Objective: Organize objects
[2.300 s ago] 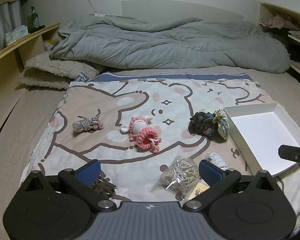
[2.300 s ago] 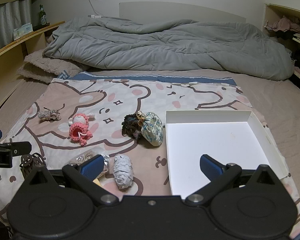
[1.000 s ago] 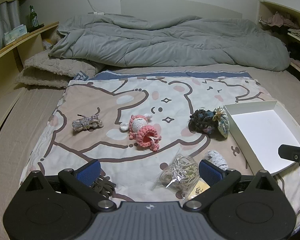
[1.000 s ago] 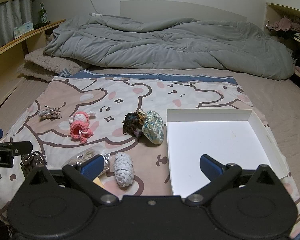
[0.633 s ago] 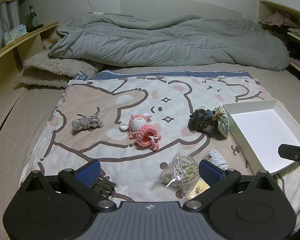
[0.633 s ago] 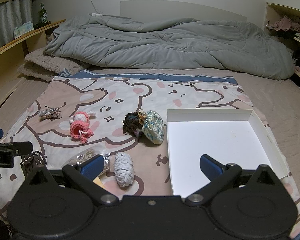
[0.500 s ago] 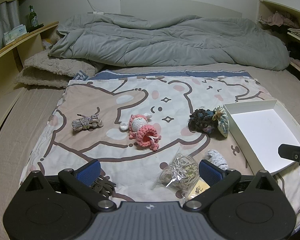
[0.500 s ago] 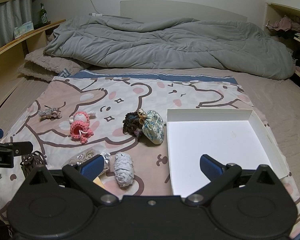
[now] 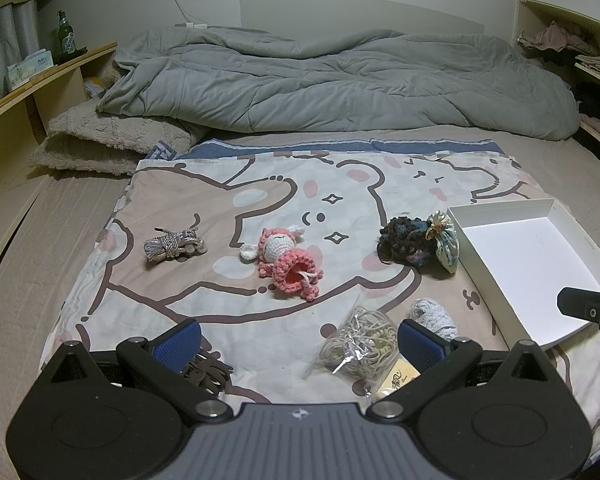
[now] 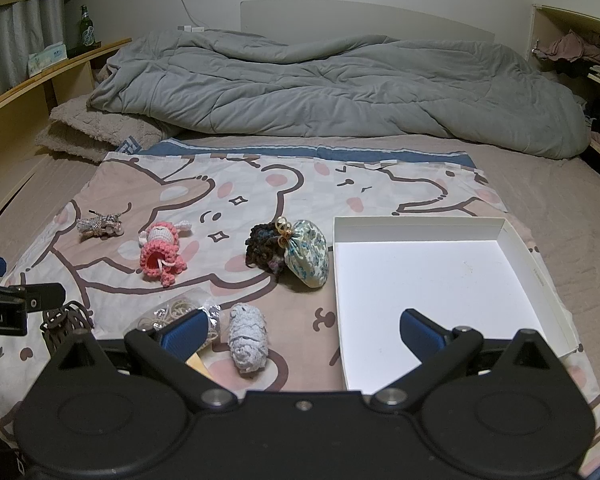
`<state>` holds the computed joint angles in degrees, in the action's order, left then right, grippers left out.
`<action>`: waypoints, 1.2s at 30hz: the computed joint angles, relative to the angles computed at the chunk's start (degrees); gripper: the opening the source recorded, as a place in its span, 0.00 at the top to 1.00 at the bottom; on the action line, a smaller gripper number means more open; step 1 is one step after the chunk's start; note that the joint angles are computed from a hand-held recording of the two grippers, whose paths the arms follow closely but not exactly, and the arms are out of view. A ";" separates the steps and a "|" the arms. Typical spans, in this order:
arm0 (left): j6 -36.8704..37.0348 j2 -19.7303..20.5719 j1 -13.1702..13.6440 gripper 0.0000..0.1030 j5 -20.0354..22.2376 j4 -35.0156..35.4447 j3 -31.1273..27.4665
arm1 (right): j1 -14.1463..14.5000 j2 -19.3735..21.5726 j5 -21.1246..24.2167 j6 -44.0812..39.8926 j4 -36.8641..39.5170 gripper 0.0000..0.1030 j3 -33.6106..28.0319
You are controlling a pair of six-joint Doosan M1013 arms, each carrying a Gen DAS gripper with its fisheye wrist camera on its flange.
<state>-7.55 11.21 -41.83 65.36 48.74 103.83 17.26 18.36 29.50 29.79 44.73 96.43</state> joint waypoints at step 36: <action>-0.55 -0.09 -0.03 0.00 0.66 -0.19 0.27 | 0.16 -0.15 -0.44 -0.98 0.85 0.00 0.94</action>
